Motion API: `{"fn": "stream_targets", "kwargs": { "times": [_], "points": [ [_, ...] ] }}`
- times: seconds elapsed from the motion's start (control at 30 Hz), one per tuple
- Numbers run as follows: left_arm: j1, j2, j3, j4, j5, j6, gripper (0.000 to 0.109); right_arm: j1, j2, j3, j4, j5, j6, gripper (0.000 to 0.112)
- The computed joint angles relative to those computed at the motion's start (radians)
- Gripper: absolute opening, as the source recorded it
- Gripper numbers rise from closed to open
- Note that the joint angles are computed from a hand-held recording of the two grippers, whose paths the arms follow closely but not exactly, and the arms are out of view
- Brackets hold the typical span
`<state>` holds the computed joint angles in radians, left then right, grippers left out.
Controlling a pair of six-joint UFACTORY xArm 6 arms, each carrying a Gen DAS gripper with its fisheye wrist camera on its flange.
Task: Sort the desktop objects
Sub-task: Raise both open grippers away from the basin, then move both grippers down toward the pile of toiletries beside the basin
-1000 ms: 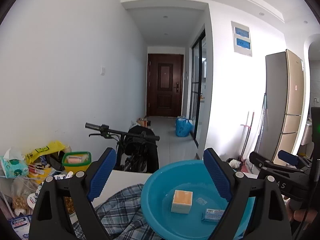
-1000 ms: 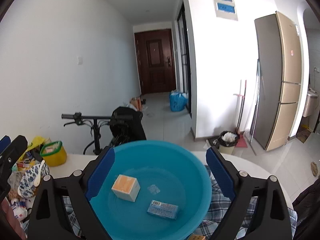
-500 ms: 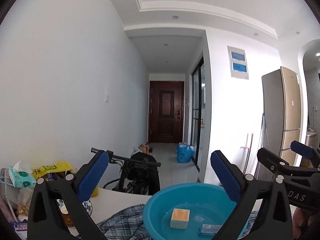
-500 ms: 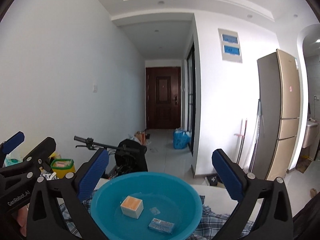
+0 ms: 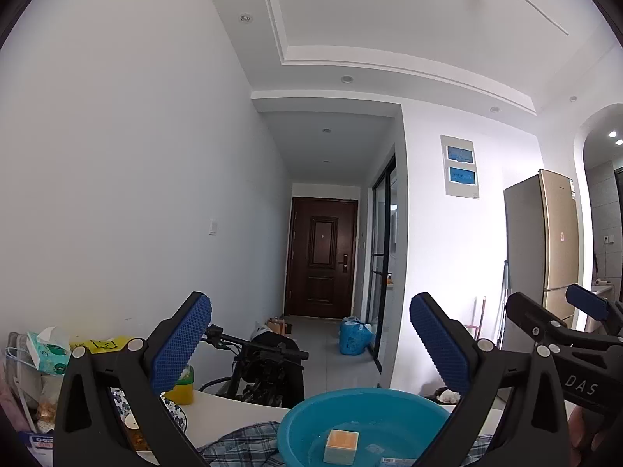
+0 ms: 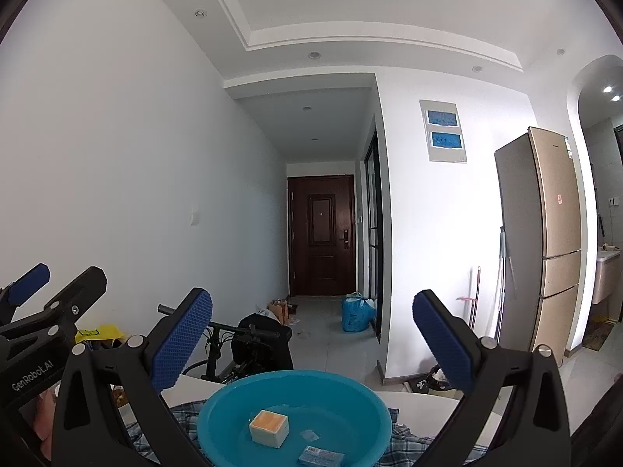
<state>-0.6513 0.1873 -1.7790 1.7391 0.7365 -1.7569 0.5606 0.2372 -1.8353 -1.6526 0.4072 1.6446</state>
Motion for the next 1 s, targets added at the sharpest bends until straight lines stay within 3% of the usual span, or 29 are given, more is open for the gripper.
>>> {"fn": "stream_targets", "kwargs": {
  "times": [0.37, 0.5, 0.67, 0.83, 1.0],
  "points": [
    [-0.001, -0.051, 0.046, -0.021, -0.076, -0.01, 0.103, 0.011, -0.12, 0.131, -0.087, -0.01, 0.109, 0.103],
    [-0.027, -0.093, 0.096, -0.018, -0.062, 0.007, 0.103, 0.023, -0.163, 0.181, -0.108, -0.022, 0.112, 0.103],
    [-0.061, -0.167, 0.186, 0.046, -0.04, -0.07, 0.103, 0.056, -0.222, 0.262, -0.15, 0.022, 0.142, 0.103],
    [-0.102, -0.215, 0.249, 0.051, 0.0, -0.023, 0.103, 0.06, -0.285, 0.343, -0.163, 0.006, 0.154, 0.103],
    [-0.129, -0.262, 0.331, 0.058, 0.031, -0.051, 0.103, 0.071, -0.358, 0.443, -0.241, -0.013, 0.267, 0.103]
  ]
}}
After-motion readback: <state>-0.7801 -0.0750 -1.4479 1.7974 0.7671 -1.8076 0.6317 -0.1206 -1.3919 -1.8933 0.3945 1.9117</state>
